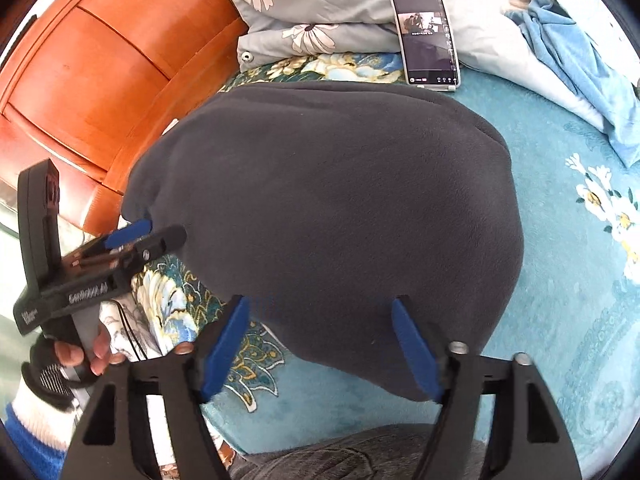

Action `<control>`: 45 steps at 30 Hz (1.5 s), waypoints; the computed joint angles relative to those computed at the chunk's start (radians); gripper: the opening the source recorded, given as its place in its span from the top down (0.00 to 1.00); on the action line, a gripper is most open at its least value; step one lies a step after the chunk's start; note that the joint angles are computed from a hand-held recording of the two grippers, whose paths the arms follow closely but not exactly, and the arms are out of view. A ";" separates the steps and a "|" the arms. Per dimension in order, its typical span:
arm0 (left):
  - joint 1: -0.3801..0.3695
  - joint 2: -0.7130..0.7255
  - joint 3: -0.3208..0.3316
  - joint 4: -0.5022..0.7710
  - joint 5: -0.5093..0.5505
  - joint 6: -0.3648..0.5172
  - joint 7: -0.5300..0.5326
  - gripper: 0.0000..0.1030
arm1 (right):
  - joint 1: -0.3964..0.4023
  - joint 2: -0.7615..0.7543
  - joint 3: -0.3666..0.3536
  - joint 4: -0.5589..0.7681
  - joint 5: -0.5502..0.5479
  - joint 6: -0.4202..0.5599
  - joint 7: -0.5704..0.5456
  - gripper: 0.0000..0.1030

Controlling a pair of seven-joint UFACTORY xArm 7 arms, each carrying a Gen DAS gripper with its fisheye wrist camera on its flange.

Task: Fold clothes
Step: 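Open both grippers and release the folded jacket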

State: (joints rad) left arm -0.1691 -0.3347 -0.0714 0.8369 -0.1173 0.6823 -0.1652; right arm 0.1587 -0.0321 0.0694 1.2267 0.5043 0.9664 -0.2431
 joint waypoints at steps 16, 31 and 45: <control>-0.010 -0.130 -0.009 -0.152 -0.005 -0.096 -0.062 0.00 | 0.058 -0.098 0.021 -0.141 -0.069 -0.132 0.130 0.00; 0.019 -0.201 -0.039 -0.184 0.109 -0.082 -0.140 0.00 | 0.091 -0.180 0.030 -0.241 -0.180 -0.219 0.247 0.00; 0.034 -0.218 -0.045 -0.214 0.127 -0.032 -0.228 0.00 | 0.106 -0.221 0.035 -0.271 -0.236 -0.172 0.297 0.00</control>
State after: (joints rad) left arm -0.1350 -0.5524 -0.1163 0.6227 0.0101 0.6505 -0.3929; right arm 0.2648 -0.2536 0.1041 0.9557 0.2681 0.7942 0.0541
